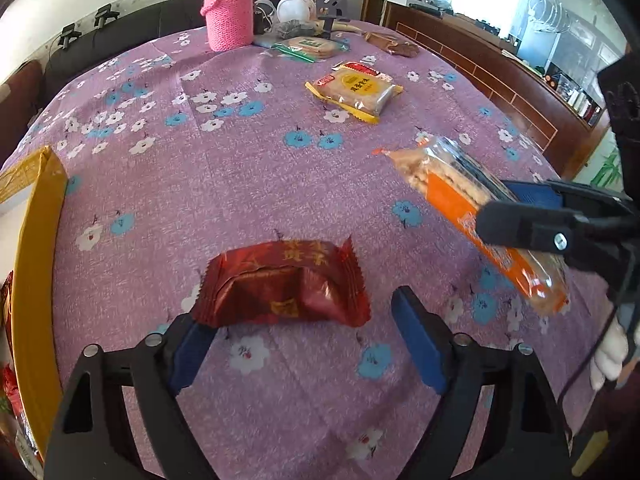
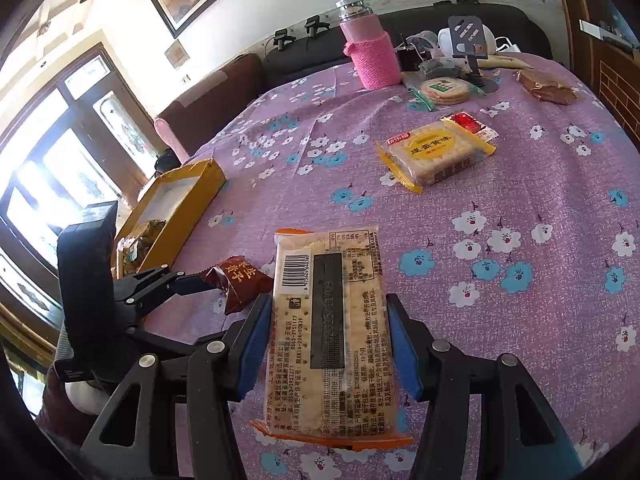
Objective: Organize snacks
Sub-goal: 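Carry pastry and cracker pack over the tray and release both inside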
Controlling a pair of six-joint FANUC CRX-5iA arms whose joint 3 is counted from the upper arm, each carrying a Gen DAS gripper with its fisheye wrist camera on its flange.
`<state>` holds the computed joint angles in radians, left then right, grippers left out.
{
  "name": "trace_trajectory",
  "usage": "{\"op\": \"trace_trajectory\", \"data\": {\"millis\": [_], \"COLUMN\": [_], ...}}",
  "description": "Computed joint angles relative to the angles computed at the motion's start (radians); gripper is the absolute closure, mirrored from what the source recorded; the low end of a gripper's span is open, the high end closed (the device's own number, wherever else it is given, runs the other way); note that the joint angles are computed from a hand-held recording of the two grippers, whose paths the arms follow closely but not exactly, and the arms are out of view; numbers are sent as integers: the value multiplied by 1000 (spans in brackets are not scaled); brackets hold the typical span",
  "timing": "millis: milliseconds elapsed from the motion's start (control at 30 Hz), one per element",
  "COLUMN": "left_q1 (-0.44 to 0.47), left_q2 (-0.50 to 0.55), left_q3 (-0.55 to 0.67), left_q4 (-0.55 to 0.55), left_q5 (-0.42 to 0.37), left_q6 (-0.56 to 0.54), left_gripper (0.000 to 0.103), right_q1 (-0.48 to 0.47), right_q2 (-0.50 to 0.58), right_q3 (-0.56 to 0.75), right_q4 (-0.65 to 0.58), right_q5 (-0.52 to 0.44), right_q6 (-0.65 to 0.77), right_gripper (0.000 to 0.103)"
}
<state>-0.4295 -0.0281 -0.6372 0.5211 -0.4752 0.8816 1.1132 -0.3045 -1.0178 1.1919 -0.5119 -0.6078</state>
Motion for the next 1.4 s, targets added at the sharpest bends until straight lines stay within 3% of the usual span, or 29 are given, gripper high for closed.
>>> {"op": "trace_trajectory", "data": {"millis": [200, 233, 267, 300, 467, 567, 667, 767, 900, 1000, 1100, 1233, 1333, 1400], "left_q1": [-4, -5, -6, 0, 33, 71, 150, 281, 484, 598, 633, 625, 597, 623], "left_q2": [32, 34, 33, 32, -25, -85, -179, -306, -434, -467, -438, -380, -362, -370], "left_q3": [-4, 9, 15, 16, -94, -173, -252, -326, -379, -389, -387, -391, -400, -412], "left_q4": [118, 71, 33, 48, 283, 456, 603, 671, 647, 595, 563, 596, 634, 671], "left_q5": [47, 60, 75, 60, 71, 36, -38, -105, -146, -145, -105, -51, 6, -29], "left_q6": [10, 64, 97, 89, -96, -219, -314, -340, -312, -279, -261, -302, -336, -380], "left_gripper": [21, 29, 48, 55, 63, 63, 63, 63, 63, 62, 62, 62, 62, 56], "right_q1": [11, 9, 10, 14, 38, 41, 17, -28, -64, -75, -45, -4, -4, -7], "right_q2": [2, 3, 5, 7, 7, 10, 34, 87, 207, 321, 450, 639, 770, 842], "right_q3": [7, 8, 10, 15, 32, 46, 80, 139, 266, 387, 551, 838, 1028, 1127], "right_q4": [-13, -15, -18, -26, -31, -15, 14, 60, 81, 70, -126, -506, -609, -634], "right_q5": [-6, -2, -3, -10, -49, -46, 1, 85, 192, 250, 245, 123, -8, -85], "right_q6": [-5, -3, -2, 3, 16, 17, 35, 59, 123, 176, 377, 772, 922, 984], "right_gripper": [46, 46, 46, 46, 46, 46, 46, 47, 47, 47, 47, 47, 47, 47]}}
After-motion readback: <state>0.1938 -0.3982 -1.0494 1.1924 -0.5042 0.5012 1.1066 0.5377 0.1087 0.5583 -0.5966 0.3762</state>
